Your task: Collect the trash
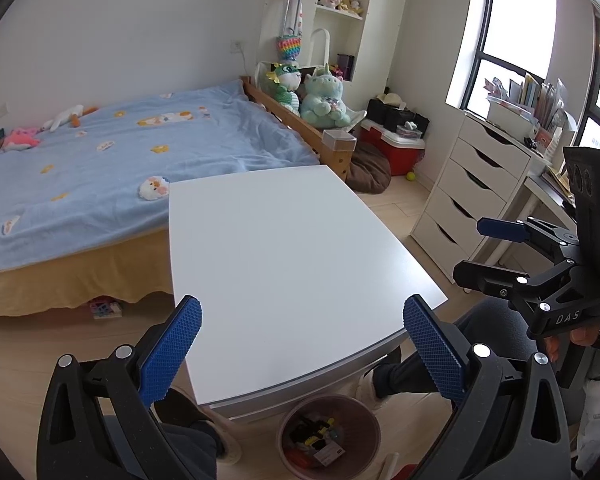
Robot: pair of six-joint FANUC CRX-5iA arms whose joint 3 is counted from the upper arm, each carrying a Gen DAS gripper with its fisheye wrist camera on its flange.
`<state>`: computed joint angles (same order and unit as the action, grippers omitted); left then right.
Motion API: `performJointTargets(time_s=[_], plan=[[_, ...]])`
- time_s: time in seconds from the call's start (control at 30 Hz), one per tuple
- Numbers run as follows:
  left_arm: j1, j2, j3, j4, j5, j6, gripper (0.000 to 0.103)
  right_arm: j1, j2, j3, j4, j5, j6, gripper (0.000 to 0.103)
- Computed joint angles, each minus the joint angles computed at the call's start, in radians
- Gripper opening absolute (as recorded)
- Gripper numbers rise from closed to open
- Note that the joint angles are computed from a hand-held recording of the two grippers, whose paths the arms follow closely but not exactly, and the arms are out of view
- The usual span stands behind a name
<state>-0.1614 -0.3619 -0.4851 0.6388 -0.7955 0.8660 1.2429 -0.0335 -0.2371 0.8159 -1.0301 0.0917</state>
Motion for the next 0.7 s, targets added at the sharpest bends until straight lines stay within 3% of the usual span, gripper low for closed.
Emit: performJointTargets(time_s=[0.7], plan=[[0.000,0.006,0.004,-0.016,0.009,0.014,0.097,0.000,-0.010,-0.017,-0.001,0.004,-0.007,0.100]])
